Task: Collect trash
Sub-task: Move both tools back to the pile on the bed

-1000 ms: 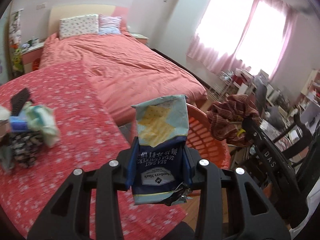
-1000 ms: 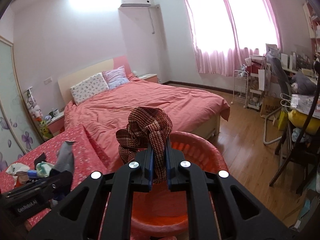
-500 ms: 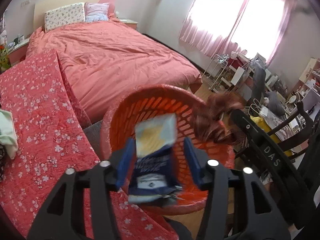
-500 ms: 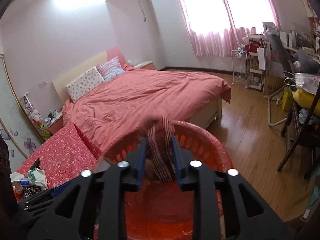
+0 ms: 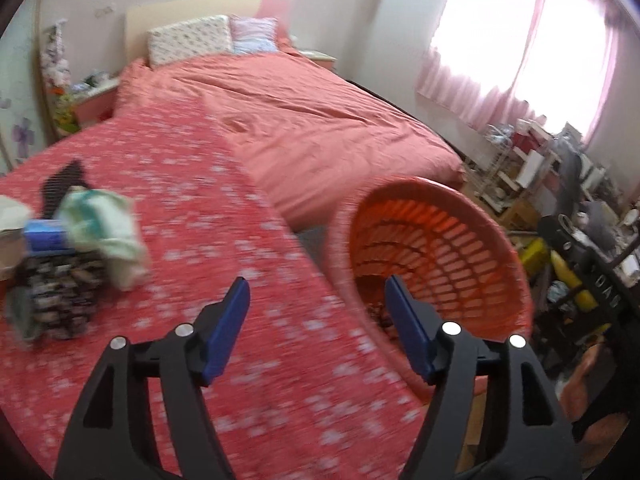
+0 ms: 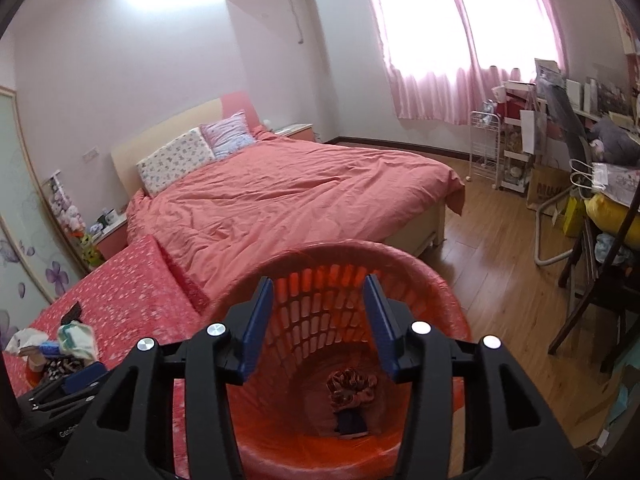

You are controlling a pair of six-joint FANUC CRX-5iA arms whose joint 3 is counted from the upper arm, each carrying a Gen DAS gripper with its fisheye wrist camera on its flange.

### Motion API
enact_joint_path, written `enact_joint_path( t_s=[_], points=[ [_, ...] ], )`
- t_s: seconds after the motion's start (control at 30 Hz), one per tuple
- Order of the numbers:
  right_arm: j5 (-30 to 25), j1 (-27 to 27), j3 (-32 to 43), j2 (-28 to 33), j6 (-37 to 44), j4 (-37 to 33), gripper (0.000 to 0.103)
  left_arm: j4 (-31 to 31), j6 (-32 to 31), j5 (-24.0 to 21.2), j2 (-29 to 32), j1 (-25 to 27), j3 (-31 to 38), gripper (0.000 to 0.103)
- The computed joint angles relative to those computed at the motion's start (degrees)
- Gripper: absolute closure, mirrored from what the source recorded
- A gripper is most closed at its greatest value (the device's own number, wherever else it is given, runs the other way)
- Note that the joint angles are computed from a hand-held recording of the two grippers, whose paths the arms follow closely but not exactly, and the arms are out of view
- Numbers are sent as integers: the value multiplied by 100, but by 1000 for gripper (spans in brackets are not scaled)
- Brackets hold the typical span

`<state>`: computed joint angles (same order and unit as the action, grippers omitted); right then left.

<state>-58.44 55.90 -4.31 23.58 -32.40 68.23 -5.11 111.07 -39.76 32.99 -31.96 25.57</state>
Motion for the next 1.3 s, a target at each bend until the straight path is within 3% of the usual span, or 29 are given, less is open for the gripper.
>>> enact_joint_path(
  t_s=[0.33, 0.43, 0.5, 0.6, 0.9, 1.23, 1.3],
  points=[
    [431, 209, 881, 511, 1017, -220, 56, -909, 1087, 70, -1112, 380, -1190, 32],
    [648, 255, 1282, 750, 1472, -454, 56, -1200, 1478, 55, -1432, 504, -1515, 26],
    [824, 288, 1622, 958, 1858, -689, 56, -1629, 1933, -72, -1639, 537, -1664, 18],
    [1067, 312, 2196, 1311, 2472, -1076, 56, -2092, 2438, -237, -1891, 620, -1871, 16],
    [1414, 292, 4203, 2407, 4263, -2501, 56, -2500, 3052, -396, -2422, 1242, -2457, 16],
    [595, 279, 6578, 3645, 5646, -3716, 60, -2172, 2901, -208, -2594, 1835, -2887, 16],
    [198, 269, 7294, 3997, 5974, -3990, 74, -2140, 2883, -180, -2592, 1887, -2912, 16]
  ],
)
